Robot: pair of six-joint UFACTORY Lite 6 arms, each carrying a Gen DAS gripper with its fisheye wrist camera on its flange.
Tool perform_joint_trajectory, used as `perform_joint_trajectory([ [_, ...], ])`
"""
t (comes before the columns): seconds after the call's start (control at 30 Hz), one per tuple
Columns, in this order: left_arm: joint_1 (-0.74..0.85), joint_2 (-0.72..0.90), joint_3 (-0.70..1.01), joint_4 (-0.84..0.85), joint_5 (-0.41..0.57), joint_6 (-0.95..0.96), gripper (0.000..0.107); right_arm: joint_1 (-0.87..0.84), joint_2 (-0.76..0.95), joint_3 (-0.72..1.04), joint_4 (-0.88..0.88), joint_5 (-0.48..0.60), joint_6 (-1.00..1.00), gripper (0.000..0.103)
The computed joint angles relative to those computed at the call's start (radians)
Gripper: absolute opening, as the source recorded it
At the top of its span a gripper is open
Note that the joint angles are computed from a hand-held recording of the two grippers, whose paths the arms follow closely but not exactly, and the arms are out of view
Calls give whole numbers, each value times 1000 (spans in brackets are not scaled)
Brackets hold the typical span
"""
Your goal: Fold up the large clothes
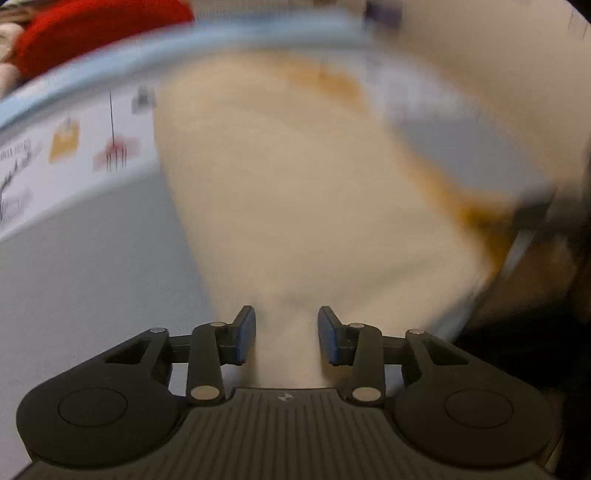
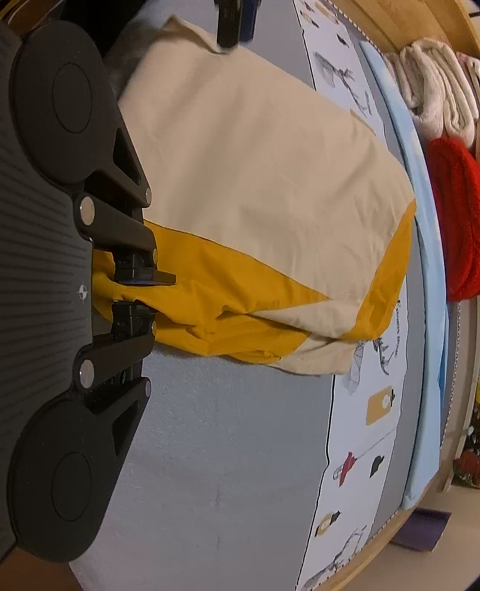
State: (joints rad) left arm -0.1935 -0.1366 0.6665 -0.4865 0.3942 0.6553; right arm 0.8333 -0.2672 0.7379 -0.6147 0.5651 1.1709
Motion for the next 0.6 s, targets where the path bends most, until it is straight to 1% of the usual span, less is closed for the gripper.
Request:
perform_joint_trajectory([
  [0.03, -25, 32, 0, 67, -17, -63, 44, 5, 10, 10, -2, 11, 1, 6],
  [0.07, -36, 39, 10, 92, -19, -84, 44, 2, 27, 14, 13, 8, -18, 6],
  [0.1, -29, 44, 24, 76, -6, -63, 44, 1, 45, 21, 29, 7, -36, 6],
  [0.17, 19, 51, 34, -23, 26, 46, 44, 11, 86, 36, 4, 26, -37, 6],
  [0.2, 31, 28, 32, -41, 52, 58, 44, 20, 94, 39, -5, 35, -34, 6],
  [0.27, 86, -13, 33, -148, 110, 180, 43, 42, 97, 47, -40, 58, 0, 6],
  [0.3, 105, -42, 15, -172, 135, 210, 42, 55, 93, 48, -65, 73, 26, 6],
  [0.33, 111, -47, 8, -154, 158, 199, 40, 66, 85, 48, -91, 89, 52, 6],
  [0.4, 78, 0, -3, -69, 126, 122, 41, 72, 70, 42, -96, 103, 59, 6],
  [0.43, 68, 9, -4, -63, 114, 119, 42, 65, 71, 39, -75, 96, 38, 6],
  [0.47, 59, 10, 8, -59, 123, 106, 42, 69, 77, 40, -51, 94, 19, 6],
  [0.6, 88, -29, 12, -78, 167, 114, 42, 98, 131, 75, -58, 136, 8, 6],
])
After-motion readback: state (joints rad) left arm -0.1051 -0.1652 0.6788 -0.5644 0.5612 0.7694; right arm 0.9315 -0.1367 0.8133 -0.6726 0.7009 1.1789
